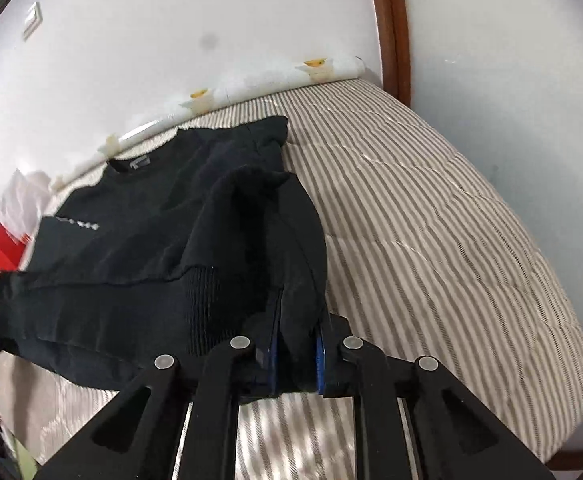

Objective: Fold small clothes

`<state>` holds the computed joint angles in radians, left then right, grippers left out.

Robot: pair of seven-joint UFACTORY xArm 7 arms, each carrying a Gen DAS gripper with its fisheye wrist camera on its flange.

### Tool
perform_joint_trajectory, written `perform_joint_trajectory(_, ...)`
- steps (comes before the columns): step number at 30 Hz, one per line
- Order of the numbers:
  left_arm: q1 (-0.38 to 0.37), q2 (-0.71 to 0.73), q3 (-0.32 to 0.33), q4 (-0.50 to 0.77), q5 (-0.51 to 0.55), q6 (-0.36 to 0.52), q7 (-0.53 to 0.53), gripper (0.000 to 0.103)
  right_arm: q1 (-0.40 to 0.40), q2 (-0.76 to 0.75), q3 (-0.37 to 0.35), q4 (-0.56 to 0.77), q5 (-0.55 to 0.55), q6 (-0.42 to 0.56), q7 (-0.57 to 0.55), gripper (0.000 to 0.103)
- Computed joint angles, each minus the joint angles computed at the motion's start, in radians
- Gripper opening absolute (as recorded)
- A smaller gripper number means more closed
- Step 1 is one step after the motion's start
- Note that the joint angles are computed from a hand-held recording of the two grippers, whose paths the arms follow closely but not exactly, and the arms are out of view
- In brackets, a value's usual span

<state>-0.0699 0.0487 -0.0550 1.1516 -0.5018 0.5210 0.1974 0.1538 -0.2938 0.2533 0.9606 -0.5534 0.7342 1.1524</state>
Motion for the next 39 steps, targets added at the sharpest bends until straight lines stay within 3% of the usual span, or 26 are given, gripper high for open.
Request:
perform_joint_trajectory(2, -0.001, -0.017, 0.001, -0.017, 0.013, -0.005, -0.005, 0.010, 0.000, 0.000, 0.039, 0.039, -0.028, 0.121, 0.031, 0.019)
perform_joint_trajectory(5, -0.004, -0.045, 0.006, -0.038, 0.050, 0.011, -0.024, 0.010, 0.023, -0.020, 0.082, 0.077, -0.100, 0.214, 0.073, 0.019)
perform_joint_trajectory(7, -0.007, -0.062, 0.010, -0.049, 0.091, 0.042, -0.038, 0.010, 0.051, -0.027, 0.089, 0.090, -0.114, 0.199, 0.062, 0.024)
perform_joint_trajectory(11, -0.022, -0.113, 0.014, -0.092, 0.047, 0.077, 0.046, 0.010, 0.113, 0.024, 0.075, 0.117, -0.060, 0.099, -0.025, 0.024)
perform_joint_trajectory(17, -0.066, -0.171, 0.031, -0.122, -0.010, 0.040, 0.152, 0.010, 0.158, 0.147, 0.050, 0.149, -0.035, 0.032, -0.048, 0.014)
perform_joint_trajectory(25, -0.066, -0.062, 0.026, -0.009, -0.116, 0.131, 0.212, 0.010, 0.188, 0.222, -0.007, 0.181, -0.036, 0.006, -0.018, 0.011)
perform_joint_trajectory(33, -0.051, 0.082, -0.023, 0.147, -0.026, 0.141, 0.123, 0.010, 0.211, 0.307, -0.044, 0.287, -0.073, 0.052, 0.013, 0.011)
perform_joint_trajectory(39, -0.025, 0.141, -0.044, 0.260, -0.015, 0.129, 0.131, 0.010, 0.228, 0.378, -0.093, 0.385, -0.141, 0.047, 0.059, 0.011)
